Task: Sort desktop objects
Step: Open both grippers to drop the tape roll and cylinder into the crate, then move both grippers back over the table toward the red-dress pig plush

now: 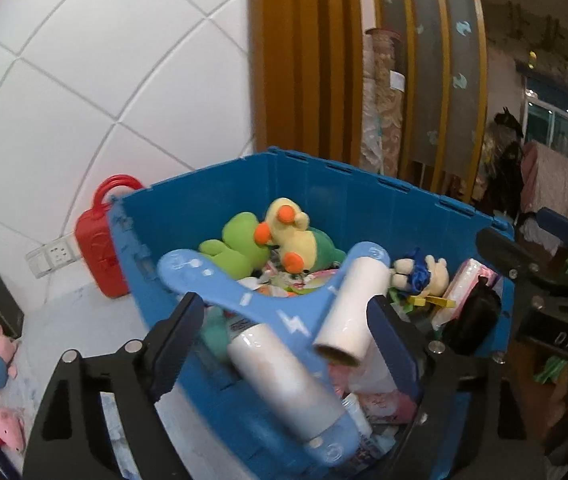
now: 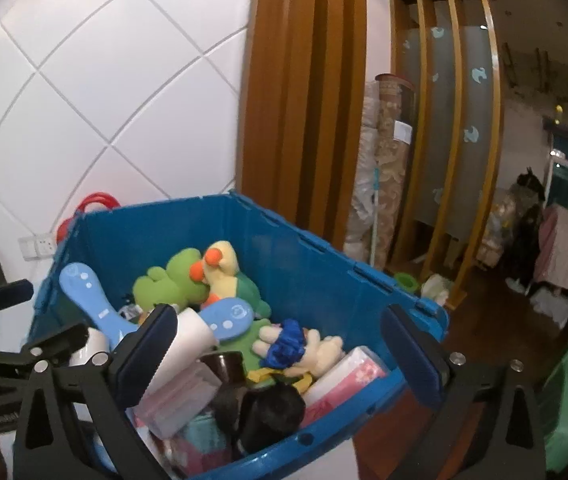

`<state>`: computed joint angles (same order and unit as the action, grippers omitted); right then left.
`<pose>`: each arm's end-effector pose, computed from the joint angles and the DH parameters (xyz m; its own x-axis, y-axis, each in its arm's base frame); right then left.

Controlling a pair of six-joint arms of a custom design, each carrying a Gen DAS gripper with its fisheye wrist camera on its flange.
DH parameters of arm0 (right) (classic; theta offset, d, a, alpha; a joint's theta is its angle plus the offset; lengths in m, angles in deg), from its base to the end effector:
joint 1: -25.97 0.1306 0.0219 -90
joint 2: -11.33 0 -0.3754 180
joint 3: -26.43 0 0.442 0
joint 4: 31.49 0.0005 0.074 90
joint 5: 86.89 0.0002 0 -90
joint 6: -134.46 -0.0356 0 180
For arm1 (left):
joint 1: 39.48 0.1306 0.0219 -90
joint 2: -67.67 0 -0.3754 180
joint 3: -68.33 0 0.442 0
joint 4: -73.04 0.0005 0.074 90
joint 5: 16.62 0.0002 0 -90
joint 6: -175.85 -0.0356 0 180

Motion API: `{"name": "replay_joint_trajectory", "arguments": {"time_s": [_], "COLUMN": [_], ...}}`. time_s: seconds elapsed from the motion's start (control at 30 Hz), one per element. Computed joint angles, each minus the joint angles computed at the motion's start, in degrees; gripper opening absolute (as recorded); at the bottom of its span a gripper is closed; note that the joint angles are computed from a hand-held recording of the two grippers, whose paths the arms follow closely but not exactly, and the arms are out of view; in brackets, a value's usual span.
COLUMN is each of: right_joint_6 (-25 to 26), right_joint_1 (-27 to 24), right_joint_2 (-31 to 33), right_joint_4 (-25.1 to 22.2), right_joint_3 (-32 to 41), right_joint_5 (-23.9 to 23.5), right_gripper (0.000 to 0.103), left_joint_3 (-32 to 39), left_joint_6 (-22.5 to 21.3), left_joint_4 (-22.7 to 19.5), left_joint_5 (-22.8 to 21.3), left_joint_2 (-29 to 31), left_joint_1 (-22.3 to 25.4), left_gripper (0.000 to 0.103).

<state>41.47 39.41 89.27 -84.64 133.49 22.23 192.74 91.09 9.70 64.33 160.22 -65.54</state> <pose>0.4189 0.0876 0.6688 -0.3918 -0.0430 -0.9190 0.0919 0.9921 -0.0856 0.4577 -0.2181 0.6818 -0.4958 0.1420 -0.8568 0.2692 0.9631 0.0039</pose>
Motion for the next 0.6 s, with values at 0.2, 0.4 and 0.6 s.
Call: {"name": "replay_joint_trajectory", "arguments": {"time_s": [0.2,0.4,0.6], "right_joint_6": [1.15,1.62,3.1], "right_joint_1": [3.5,10.25,20.73], "right_joint_2": [-0.74,0.18,5.49], "right_joint_4": [1.01,4.15,4.86], "right_joint_3": [0.09,1.94,6.41], "right_joint_5": [-2.57,-5.8,-8.67], "right_gripper": [0.103,0.103,0.103], "left_joint_3": [-5.86,-11.61,-18.5], "left_joint_6": [1.13,1.41,0.04], "left_joint_4": [0.97,-0.43,-1.54], "left_joint_5": [-1.67,-3.07,-0.3], "left_joint_2": [-5.73,-11.66,-18.6], "left_joint_1": [4.47,12.82,26.84], "left_gripper": [0.095,0.095,0.095]}}
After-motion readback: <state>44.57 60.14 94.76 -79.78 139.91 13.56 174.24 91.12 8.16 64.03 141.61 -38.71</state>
